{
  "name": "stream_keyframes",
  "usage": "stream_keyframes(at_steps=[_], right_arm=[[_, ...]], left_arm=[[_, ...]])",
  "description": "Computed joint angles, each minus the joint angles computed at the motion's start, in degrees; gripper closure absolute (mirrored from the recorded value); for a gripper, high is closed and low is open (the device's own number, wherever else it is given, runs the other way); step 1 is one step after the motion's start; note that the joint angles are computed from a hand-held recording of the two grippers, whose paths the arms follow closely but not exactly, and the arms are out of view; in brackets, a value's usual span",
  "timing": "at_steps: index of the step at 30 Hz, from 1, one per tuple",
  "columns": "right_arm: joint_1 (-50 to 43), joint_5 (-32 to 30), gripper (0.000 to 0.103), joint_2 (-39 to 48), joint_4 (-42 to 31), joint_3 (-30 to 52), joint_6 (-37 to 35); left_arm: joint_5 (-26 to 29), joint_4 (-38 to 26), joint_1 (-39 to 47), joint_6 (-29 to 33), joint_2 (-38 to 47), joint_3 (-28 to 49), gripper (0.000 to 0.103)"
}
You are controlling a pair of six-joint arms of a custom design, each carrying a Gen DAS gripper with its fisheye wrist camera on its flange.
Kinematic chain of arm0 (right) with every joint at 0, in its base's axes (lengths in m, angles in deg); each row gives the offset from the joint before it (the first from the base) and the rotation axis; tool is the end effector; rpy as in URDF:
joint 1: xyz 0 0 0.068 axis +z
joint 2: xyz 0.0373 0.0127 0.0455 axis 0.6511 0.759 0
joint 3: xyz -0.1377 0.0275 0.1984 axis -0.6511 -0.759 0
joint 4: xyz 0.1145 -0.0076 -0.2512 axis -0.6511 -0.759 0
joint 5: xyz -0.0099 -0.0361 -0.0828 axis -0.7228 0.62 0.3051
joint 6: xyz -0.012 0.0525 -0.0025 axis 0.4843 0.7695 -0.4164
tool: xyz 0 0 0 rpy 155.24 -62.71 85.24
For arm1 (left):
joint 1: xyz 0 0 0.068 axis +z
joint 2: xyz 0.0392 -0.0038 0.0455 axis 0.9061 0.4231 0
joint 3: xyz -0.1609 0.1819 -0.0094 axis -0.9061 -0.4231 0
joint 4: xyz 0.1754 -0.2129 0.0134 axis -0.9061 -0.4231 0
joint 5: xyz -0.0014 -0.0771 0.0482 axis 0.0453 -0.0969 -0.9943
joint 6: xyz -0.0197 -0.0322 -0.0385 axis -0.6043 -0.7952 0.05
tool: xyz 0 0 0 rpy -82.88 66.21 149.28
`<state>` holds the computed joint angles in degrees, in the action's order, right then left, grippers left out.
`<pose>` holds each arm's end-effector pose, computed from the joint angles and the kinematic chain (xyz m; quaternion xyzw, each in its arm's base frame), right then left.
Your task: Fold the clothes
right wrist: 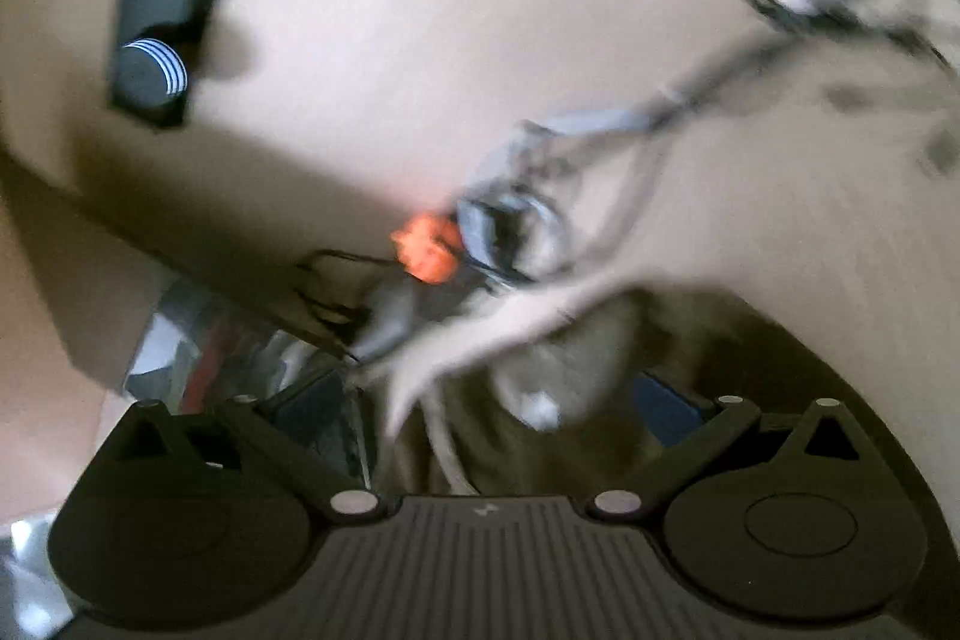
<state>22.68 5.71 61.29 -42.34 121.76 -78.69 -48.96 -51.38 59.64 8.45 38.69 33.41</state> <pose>0.3896 -0.0942 0.1796 -0.0210 0.8728 0.4595 0.1631 0.1672 -0.0237 0.1566 -0.0859 0.9319 -0.1805 0.3027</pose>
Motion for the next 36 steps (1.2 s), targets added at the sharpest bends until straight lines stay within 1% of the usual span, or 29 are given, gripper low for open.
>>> stream_keyframes(at_steps=[2,4,6,7,9,10,11,12,14,15,17,18,20,21,23,24,25,27,28,31,32,34,36], right_arm=[[-0.5,0.8,0.000,2.4,-1.8,0.3,-0.3],[-0.6,0.9,0.000,4.8,-2.2,0.5,-0.2],[-0.5,0.6,0.000,7.5,-2.8,1.6,-0.3],[0.0,-0.1,0.000,9.8,-3.4,3.6,0.2],[1.8,-2.5,0.000,12.8,-2.2,5.5,2.1],[2.5,-5.0,0.000,13.1,-0.3,5.9,3.9],[3.1,-7.5,0.000,12.8,2.8,5.7,6.3],[3.2,-9.9,0.000,9.9,10.0,2.5,10.4],[3.5,-13.3,0.000,3.9,27.9,-4.6,21.5],[3.4,-12.0,0.000,2.2,27.8,-5.1,20.3],[3.2,-9.4,0.000,-1.0,26.6,-5.8,16.9],[2.5,-7.5,0.000,-3.3,23.5,-7.0,11.7],[0.5,-4.1,0.000,-8.1,17.8,-10.1,1.3],[-0.9,-3.2,0.000,-10.0,13.9,-11.7,-3.9],[-3.5,-2.3,0.000,-9.5,0.8,-11.2,-15.1],[-4.7,-1.0,0.000,-9.1,-5.1,-11.5,-19.6],[-6.1,0.5,0.000,-10.1,-7.9,-13.8,-22.4],[-7.8,4.3,0.000,-13.7,-7.9,-20.0,-26.5],[-7.9,5.9,0.000,-17.0,-4.5,-23.9,-27.6],[-5.4,9.0,0.000,-25.6,5.1,-32.3,-29.2],[-4.6,9.7,0.000,-26.4,6.2,-33.1,-30.8],[-1.7,9.3,0.000,-20.9,5.6,-29.5,-27.9],[0.1,10.9,0.000,-14.1,4.9,-24.7,-21.0]], left_arm=[[-1.0,0.3,-0.9,-1.8,-1.1,-1.5,0.005],[-2.5,-0.9,-1.9,-3.6,-4.4,-2.7,0.005],[-4.7,-2.0,-3.5,-6.2,-5.6,-2.8,0.005],[-6.0,-3.0,-4.5,-7.6,-6.6,-2.8,0.005],[-9.8,-6.4,-8.0,-11.6,-9.7,-2.9,0.005],[-11.8,-8.1,-9.9,-13.7,-11.1,-2.9,0.005],[-13.8,-9.8,-11.9,-15.9,-12.3,-2.8,0.005],[-15.3,-11.5,-13.6,-18.0,-14.0,-2.9,0.005],[-18.5,-15.1,-17.3,-22.6,-17.0,-3.0,0.005],[-20.1,-16.9,-19.3,-25.0,-18.3,-2.9,0.005],[-20.7,-18.7,-19.9,-27.1,-22.1,-3.8,0.005],[-21.0,-19.6,-20.2,-28.2,-24.0,-4.2,0.005],[-17.9,-20.2,-16.6,-27.5,-26.8,-4.9,0.003],[-15.7,-19.8,-14.2,-26.7,-27.2,-5.0,0.003],[-12.4,-19.6,-10.1,-25.1,-27.9,-5.3,0.003],[-10.7,-19.5,-8.0,-24.3,-28.2,-5.5,0.003],[-11.7,-19.0,-8.5,-24.5,-26.9,-5.0,0.003],[-13.8,-17.9,-9.6,-25.2,-24.3,-4.2,0.003],[-15.1,-17.6,-11.0,-26.1,-23.1,-3.8,0.003],[-22.2,-17.9,-20.1,-27.7,-21.4,-2.0,0.003],[-23.6,-18.1,-23.2,-27.5,-21.5,-1.6,0.003],[-22.9,-17.9,-26.5,-26.9,-22.1,-1.7,0.003],[-21.9,-18.0,-28.4,-27.7,-22.4,-2.4,0.003]])
